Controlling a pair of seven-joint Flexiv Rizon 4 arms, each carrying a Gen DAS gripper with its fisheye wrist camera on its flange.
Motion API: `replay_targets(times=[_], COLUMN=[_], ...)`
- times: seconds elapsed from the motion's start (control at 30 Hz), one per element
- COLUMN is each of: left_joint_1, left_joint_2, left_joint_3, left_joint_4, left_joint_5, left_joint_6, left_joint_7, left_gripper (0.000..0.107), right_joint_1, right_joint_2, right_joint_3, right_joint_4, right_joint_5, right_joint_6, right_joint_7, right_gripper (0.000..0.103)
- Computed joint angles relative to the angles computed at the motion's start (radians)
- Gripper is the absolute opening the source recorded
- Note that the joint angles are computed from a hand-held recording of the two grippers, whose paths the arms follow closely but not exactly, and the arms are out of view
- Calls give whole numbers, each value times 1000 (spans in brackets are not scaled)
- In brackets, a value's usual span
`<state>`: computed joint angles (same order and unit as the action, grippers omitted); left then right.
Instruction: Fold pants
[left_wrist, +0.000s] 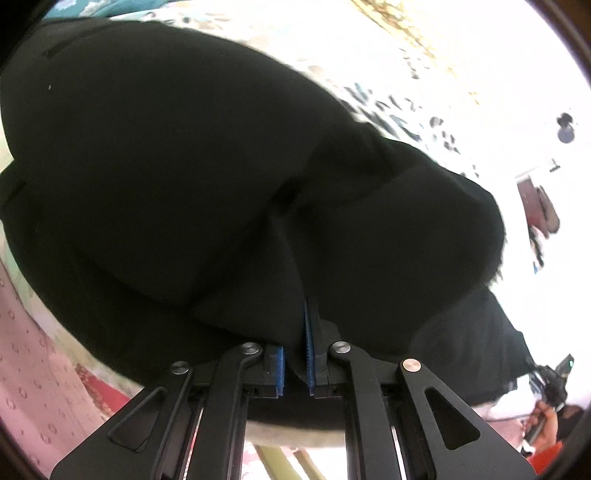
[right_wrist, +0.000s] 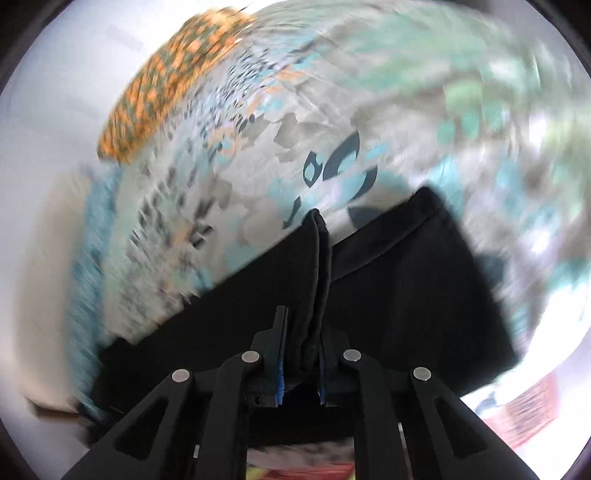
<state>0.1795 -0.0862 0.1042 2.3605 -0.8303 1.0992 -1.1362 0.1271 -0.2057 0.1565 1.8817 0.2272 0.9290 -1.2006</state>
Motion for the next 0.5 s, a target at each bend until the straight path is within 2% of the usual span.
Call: replay_targets(times=[0.07, 0.17, 0.3, 0.5], left_joint_1=[-16, -40, -53, -37], left_joint_2=[19, 36, 13, 3], left_joint_3=[-14, -14, -14, -11], left_joint_4=[5, 1, -23, -35], left_joint_5=[-9, 90, 193, 132], left_joint_6=[-27, -71, -106, -166], left_joint_7=[19, 27, -3, 37], left_gripper=[8, 7, 8, 8], right_joint_1=[26, 38, 16, 2], right_joint_2=[19, 21, 13, -12], right_joint_3=[-32, -60, -63, -60], right_joint_4=[29, 54, 53, 19], right_joint_5=[-167, -326, -326, -290], right_joint_6=[-45, -118, -139, -203], right_joint_7=[42, 92, 118, 137], right_gripper=[13, 13, 13, 13])
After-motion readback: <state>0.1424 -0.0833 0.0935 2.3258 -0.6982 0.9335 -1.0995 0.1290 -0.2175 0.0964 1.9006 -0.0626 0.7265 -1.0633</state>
